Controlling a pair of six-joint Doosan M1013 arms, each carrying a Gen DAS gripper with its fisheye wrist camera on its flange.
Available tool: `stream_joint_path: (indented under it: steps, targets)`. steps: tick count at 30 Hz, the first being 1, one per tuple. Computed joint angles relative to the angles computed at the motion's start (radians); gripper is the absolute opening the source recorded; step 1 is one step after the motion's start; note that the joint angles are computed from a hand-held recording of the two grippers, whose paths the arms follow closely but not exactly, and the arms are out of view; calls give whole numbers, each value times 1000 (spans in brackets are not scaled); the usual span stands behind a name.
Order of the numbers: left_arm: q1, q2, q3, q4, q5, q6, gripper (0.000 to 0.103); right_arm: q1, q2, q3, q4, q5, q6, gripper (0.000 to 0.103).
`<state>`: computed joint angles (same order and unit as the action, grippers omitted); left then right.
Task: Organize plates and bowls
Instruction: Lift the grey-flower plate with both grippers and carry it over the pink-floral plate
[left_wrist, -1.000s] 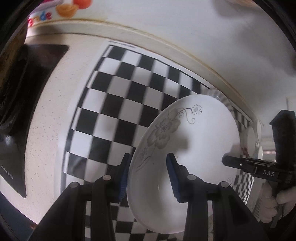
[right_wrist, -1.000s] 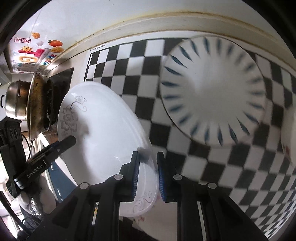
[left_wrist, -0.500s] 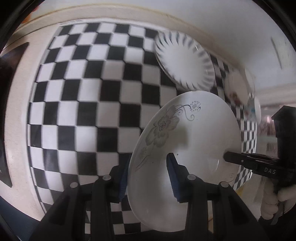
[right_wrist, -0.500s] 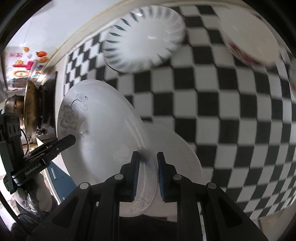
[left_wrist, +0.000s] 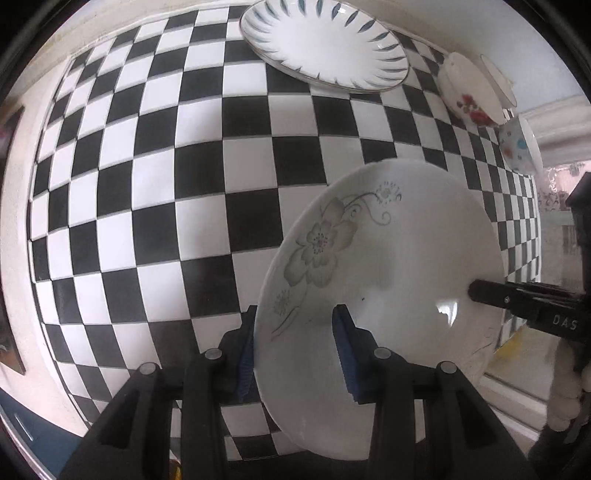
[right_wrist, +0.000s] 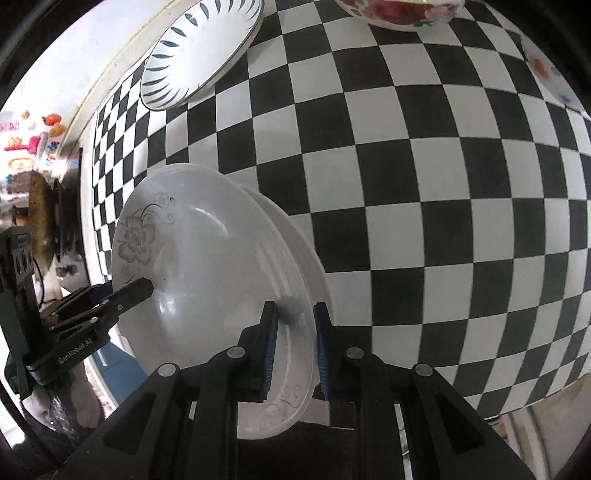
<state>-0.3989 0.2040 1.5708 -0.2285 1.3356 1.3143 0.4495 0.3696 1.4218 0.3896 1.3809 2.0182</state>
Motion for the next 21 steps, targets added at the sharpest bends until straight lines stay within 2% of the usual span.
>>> stream_joint_path:
  steps: [11, 21]
  targets:
    - [-45, 6, -6, 101, 31, -52, 35, 13, 16, -26, -32, 30, -13, 22]
    - [-85, 27, -2, 136, 70, -95, 37, 27, 30, -42, -57, 52, -29, 20]
